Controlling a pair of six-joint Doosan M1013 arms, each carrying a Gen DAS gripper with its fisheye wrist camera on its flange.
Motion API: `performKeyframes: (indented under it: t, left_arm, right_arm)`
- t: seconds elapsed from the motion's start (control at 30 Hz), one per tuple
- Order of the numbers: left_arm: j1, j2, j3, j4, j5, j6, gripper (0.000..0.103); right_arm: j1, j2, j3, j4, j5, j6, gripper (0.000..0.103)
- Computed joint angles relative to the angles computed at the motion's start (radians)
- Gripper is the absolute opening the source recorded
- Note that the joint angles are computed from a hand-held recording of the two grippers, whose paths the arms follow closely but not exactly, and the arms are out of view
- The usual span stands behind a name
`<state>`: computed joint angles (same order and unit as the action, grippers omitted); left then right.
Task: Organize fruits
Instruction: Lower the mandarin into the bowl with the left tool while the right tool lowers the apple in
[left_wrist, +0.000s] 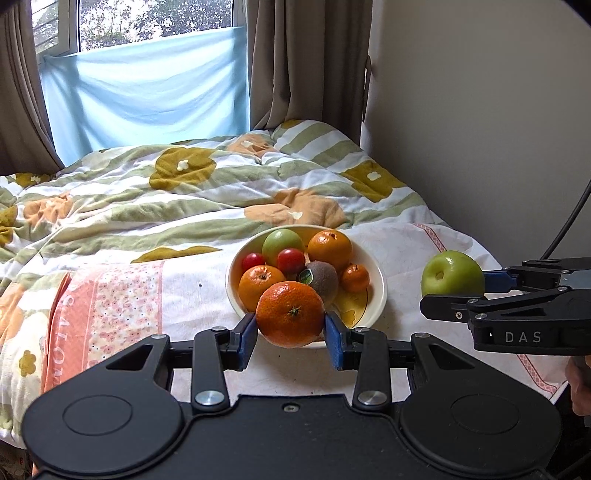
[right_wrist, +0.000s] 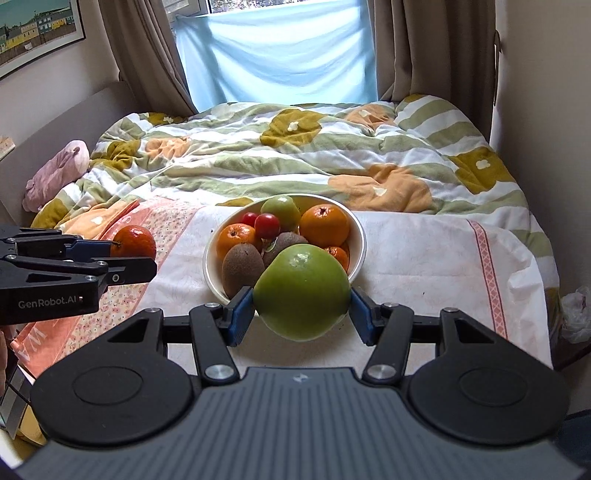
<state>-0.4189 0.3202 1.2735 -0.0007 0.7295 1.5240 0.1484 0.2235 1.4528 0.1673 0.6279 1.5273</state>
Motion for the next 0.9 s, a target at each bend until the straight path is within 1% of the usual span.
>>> performKeyframes:
  t: [0.17,0.4,0.53,0.77,0.8,0.83,0.87,0.9]
  left_arm:
    - [-0.033,0.03,-0.037,0.062,0.01,-0.096,0.043]
    - [-0.076,0.104,-0.102,0.141,0.055,-0.165,0.043]
    - [-0.093,0.141,-0.126,0.189,0.079,-0.189,0.043]
    - [-0.105,0.189,-0.168,0.234,0.144,-0.196,0.044]
    - [-0.107,0.192,-0.17,0.242,0.15,-0.199,0.047]
    - [-0.109,0.194,-0.173,0.254,0.155,-0.202,0.055]
    - [-0.112,0.193,-0.172,0.268,0.154,-0.209,0.077]
    - [-0.115,0.189,-0.164,0.282,0.142,-0.217,0.093]
  right_arm:
    - [-0.037,0.025,-0.047,0.097,0.043,-0.148,0.07]
    - [-0.085,0.078,-0.102,0.209,0.098,-0.294,0.071]
    - [-0.103,0.108,-0.125,0.248,0.132,-0.35,0.07]
    - [-0.122,0.149,-0.156,0.291,0.172,-0.398,0.071]
    - [-0.123,0.152,-0.16,0.295,0.177,-0.406,0.071]
    - [-0.124,0.156,-0.164,0.299,0.181,-0.412,0.071]
    - [-0.125,0.159,-0.167,0.303,0.185,-0.417,0.07]
    - [-0.126,0.162,-0.17,0.308,0.189,-0.422,0.07]
